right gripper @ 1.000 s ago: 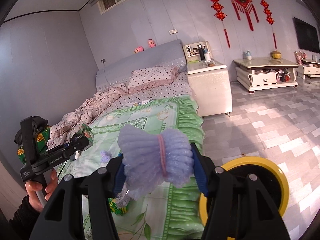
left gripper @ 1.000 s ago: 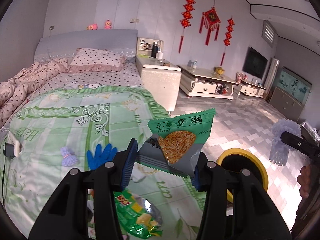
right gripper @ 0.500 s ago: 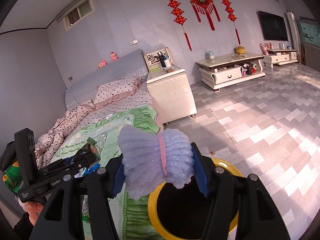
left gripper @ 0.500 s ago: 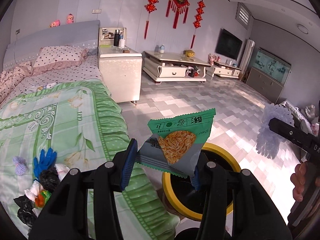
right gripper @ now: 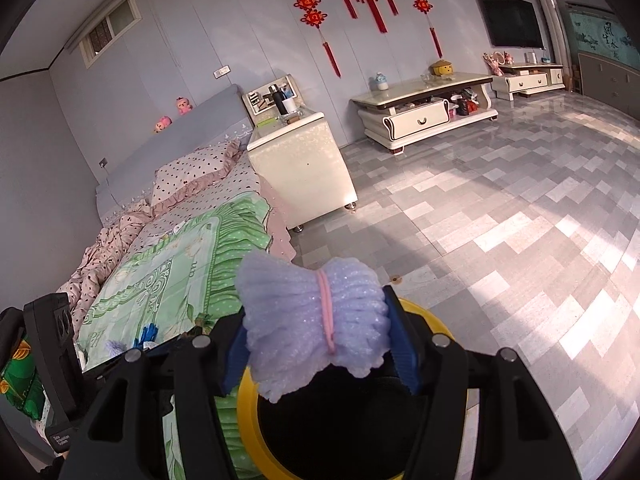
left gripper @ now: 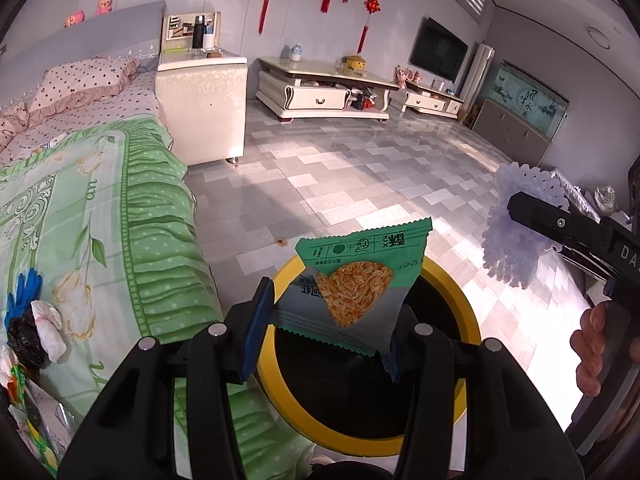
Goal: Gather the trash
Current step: 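Carry both items over the yellow-rimmed bin and open both tools to drop them, then move both open tools back over the trash on the bed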
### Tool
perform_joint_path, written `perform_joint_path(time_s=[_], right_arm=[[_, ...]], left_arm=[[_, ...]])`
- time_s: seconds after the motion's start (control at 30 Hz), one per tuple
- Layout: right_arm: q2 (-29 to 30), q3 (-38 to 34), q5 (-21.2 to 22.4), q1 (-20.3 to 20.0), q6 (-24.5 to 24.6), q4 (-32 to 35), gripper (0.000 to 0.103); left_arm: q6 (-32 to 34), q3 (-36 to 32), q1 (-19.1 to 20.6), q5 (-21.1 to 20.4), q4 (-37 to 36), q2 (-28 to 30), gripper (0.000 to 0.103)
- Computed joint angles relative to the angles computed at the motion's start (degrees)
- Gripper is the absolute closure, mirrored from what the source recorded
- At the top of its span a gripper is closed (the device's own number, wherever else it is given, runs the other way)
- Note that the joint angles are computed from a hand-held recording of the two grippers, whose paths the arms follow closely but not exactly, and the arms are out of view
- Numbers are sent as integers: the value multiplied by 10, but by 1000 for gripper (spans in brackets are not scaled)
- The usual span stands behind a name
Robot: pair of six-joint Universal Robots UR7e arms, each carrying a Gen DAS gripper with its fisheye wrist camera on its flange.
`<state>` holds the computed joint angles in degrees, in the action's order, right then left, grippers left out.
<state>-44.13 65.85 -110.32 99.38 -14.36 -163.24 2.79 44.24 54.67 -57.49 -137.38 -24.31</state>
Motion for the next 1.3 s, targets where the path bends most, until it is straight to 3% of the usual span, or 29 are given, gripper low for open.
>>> perform_joint_path(time_s=[0.23,0.6,0.8,1.07,1.3], right_arm=[[11,-14,-7,-7,11,0,42],[1,1,-38,0,19,-16,29],[-5,14,-47,7,15,-30,22],[-12,30,-34,17,12,-30,22],[0,37,-3,38,-8,-21,22]], left_arm=[[-4,-16,14,-23,17,8,51],[-15,14,16,-30,5,-14,23],[-23,40,18,-29,-15,-33,17],[-13,104,16,0,-73,-80,13],[17,194,14,52,-145,-148,11]])
